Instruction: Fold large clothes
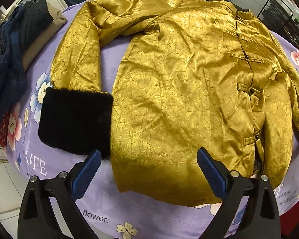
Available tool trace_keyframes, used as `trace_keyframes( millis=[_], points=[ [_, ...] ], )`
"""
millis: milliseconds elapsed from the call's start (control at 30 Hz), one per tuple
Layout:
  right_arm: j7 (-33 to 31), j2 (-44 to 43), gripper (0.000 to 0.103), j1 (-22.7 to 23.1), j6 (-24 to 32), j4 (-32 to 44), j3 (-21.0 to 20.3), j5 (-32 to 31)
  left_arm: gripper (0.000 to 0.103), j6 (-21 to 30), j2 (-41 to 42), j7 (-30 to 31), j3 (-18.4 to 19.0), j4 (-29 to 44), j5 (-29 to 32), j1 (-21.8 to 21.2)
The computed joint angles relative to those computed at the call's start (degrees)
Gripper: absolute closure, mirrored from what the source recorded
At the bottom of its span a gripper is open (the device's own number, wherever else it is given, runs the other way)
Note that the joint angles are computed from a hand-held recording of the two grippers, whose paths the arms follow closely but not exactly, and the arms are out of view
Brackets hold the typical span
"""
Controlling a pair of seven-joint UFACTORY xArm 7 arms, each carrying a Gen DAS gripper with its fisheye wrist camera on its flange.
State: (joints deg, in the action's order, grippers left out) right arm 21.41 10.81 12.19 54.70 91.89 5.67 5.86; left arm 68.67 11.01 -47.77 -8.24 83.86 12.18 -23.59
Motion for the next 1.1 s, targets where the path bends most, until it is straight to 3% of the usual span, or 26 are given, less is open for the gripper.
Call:
trace_keyframes(
  millis=[200,367,500,600,667,733,800,900,1100],
  points=[
    [0.22,-3.62,0.094,-9.19,-10.23,-2.18,-3.85,14.48,0.008,0.26,0.07,-1.18,-0.32,0.95,0.57,-0.85],
    [-1.04,-4.19,0.094,-13.74,-15.59,-3.96,-5.32,20.59,0.008,0.12,-0.97,-2.75,-0.25,0.0,1.35,-1.02],
    [1.35,-4.9,0.094,-16.25,-20.71,-8.79,-6.04,20.2,0.008,0.16,-2.03,-4.25,-0.24,-1.14,1.18,-0.69],
    [8.66,-7.19,0.077,-16.66,-21.23,-14.85,-7.85,15.82,0.008,0.23,-2.8,-5.01,-0.36,-2.14,0.46,-0.22],
    [12.99,-9.87,0.057,-16.75,-23.36,-19.57,-7.99,13.52,0.008,0.84,-3.25,-5.39,-0.5,-2.66,0.5,-0.11],
    [17.56,-13.55,0.048,-16.67,-26.86,-24.99,-7.91,11.48,0.008,1.28,-3.68,-5.93,-0.67,-3.12,0.7,-0.11],
    [17.82,-16.08,0.048,-16.47,-28.08,-28.1,-8.03,11.61,0.008,1.62,-4.07,-6.21,-0.81,-3.64,0.47,0.01],
    [15.51,-17.57,0.048,-15.65,-24.19,-28.12,-8.09,10.68,0.008,1.83,-3.67,-6.06,-0.98,-3.61,-0.53,0.25],
    [5.89,-16.84,0.041,-10.75,-24.96,-28.95,-7.34,22.79,0.008,1.56,-0.57,-4.31,-0.86,0.08,-1.55,0.06]
  ],
)
